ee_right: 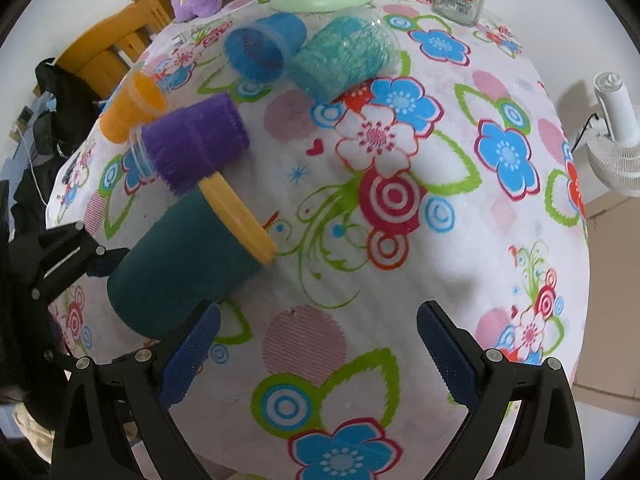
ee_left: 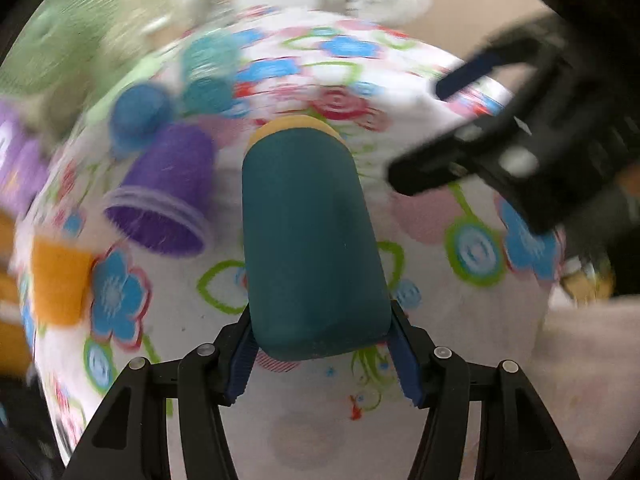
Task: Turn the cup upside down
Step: 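Lift the dark teal cup with the right gripper and rotate it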
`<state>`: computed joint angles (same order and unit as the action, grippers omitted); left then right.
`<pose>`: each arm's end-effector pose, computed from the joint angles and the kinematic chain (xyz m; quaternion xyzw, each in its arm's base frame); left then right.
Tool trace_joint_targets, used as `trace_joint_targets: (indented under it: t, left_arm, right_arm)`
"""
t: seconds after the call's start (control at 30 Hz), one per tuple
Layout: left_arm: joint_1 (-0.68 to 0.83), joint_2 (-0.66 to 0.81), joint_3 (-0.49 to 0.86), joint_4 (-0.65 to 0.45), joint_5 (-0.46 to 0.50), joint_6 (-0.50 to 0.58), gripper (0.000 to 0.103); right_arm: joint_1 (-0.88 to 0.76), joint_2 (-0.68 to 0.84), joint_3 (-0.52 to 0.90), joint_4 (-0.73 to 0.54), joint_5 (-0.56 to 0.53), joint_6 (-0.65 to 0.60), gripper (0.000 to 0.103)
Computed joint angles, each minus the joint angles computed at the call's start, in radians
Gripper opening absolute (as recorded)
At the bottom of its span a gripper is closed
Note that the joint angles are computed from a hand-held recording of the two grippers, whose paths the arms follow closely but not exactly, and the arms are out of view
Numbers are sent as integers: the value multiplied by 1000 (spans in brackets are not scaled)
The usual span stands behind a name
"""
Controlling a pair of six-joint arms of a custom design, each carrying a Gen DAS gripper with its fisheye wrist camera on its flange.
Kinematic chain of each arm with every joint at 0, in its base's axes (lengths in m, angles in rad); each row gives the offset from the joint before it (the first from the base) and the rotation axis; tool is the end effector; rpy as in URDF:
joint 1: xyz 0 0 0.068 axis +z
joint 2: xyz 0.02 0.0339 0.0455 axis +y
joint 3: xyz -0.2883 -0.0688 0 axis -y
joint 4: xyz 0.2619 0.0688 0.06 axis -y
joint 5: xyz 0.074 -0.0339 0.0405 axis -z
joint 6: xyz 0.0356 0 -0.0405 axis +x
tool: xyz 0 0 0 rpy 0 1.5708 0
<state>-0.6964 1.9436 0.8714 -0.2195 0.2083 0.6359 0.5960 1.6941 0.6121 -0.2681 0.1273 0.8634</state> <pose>0.2507 -0.2192 0.0761 0.6200 0.7654 -0.1071 0.1352 0.2139 0.1396 0.0899 0.1392 0.9821 0.0261 0.1241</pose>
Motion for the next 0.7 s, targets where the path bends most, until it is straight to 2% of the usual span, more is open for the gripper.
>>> trace_joint_targets:
  t: [0.07, 0.17, 0.27, 0.37, 0.47, 0.57, 0.63, 0.7]
  left_arm:
    - [30, 15, 5, -20, 68, 136, 61]
    - [59, 56, 50, -66, 118, 268, 61]
    - [84, 113, 138, -151, 165, 354, 61]
    - [88, 131, 165, -148, 173, 413, 61]
    - [90, 150, 197, -162, 180, 443, 61]
    - [90, 167, 243, -218, 169, 412, 63]
    - [89, 154, 250, -230, 157, 367, 75]
    - [97, 97, 207, -192, 168, 297, 81]
  right_arm:
    - [17, 10, 4, 1, -2, 37, 100]
    - [44, 16, 14, -16, 5, 77, 100]
    - [72, 23, 35, -58, 21, 108, 100]
    - [92, 16, 45, -84, 23, 132, 100]
    - [112, 10, 56, -110, 33, 139, 100]
    - [117, -3, 62, -123, 41, 128, 100]
    - [107, -19, 61, -121, 39, 102, 100]
    - [94, -37, 57, -113, 31, 60, 100]
